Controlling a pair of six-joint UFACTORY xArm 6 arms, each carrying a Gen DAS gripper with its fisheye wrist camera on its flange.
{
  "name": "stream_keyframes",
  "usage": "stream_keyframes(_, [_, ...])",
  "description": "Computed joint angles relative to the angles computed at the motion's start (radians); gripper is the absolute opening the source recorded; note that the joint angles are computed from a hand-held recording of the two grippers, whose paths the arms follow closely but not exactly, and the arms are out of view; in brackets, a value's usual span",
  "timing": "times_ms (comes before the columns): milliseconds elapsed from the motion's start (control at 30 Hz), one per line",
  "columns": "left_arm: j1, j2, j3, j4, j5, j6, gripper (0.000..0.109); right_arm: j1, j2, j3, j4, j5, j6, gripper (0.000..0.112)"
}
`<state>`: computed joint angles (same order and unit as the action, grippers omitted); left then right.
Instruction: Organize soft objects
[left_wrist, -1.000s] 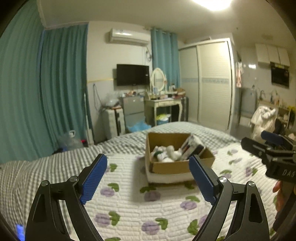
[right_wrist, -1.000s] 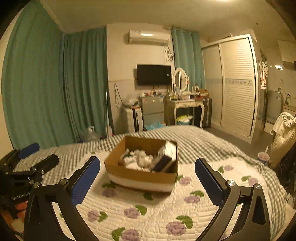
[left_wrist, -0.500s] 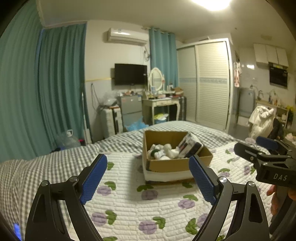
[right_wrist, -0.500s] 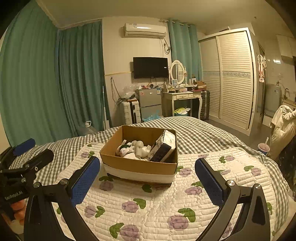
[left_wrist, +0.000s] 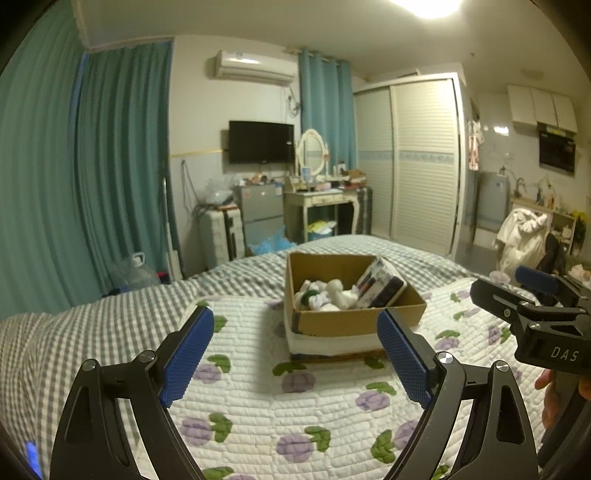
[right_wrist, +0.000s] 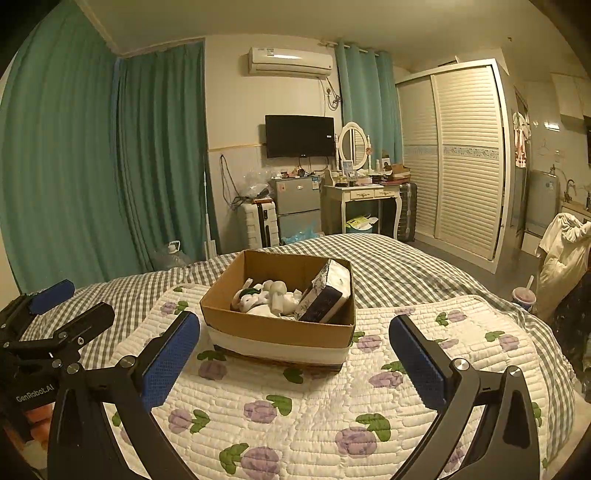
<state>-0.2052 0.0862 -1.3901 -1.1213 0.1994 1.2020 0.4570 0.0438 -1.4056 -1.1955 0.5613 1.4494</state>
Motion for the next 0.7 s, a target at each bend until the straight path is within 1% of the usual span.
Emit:
stream_keyframes(300, [-0.003,0.004,0.002,-0.018,-0.009,0.014,0.091,0.006,0.002,-0.003,0.000,0.018,-0.010,0.103])
stream_keyframes(467, [0.000,0.005,-0.001,-0.020,-0.004,0.017,0.091,0.005,0.005,-0.002,0.007,0.015,-0.011,0.103])
stream_keyframes(700, [-0.009,-0.004,0.012,-0.030,-0.020,0.021,0.091,0.006,0.008,-0.002,0.007,0.017,-0.007,0.103])
